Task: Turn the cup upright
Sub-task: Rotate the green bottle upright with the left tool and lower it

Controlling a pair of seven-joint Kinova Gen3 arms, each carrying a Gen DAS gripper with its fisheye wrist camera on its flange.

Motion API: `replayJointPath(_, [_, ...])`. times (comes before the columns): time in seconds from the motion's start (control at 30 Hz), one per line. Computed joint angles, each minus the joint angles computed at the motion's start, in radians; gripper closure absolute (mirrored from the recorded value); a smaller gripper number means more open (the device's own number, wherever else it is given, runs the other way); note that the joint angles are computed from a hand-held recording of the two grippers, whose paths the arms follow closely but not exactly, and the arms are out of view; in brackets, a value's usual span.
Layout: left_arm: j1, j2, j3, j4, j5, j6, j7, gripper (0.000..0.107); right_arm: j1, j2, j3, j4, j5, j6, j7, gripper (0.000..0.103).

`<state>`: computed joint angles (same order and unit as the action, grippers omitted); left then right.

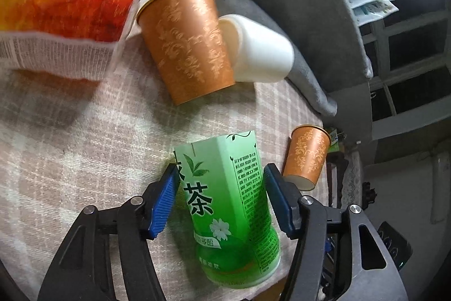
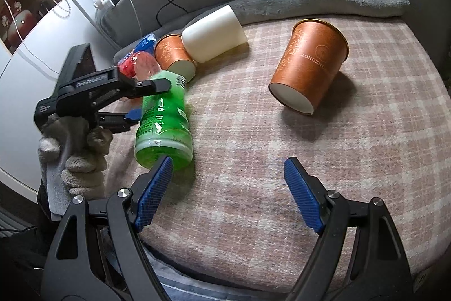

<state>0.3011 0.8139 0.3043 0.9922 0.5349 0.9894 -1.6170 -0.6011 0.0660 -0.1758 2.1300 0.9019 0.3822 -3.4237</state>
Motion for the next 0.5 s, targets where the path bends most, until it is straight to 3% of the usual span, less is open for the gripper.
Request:
replayJointPath(0.23, [0.029,-0.106,-0.009,0.123,-0.049,-0.16,-0.099,0.047,-0.01,-0.002,-0.004,0.008,0.069,0.017,-0.082,0.019])
replayJointPath(0.5, [0.081,-0.164,-0.034,0.192,-0.141,-0.295,-0.11,0.047,-0.016,-0.007,-0.023,0.004,0.098,0.056,-0.12,0.019])
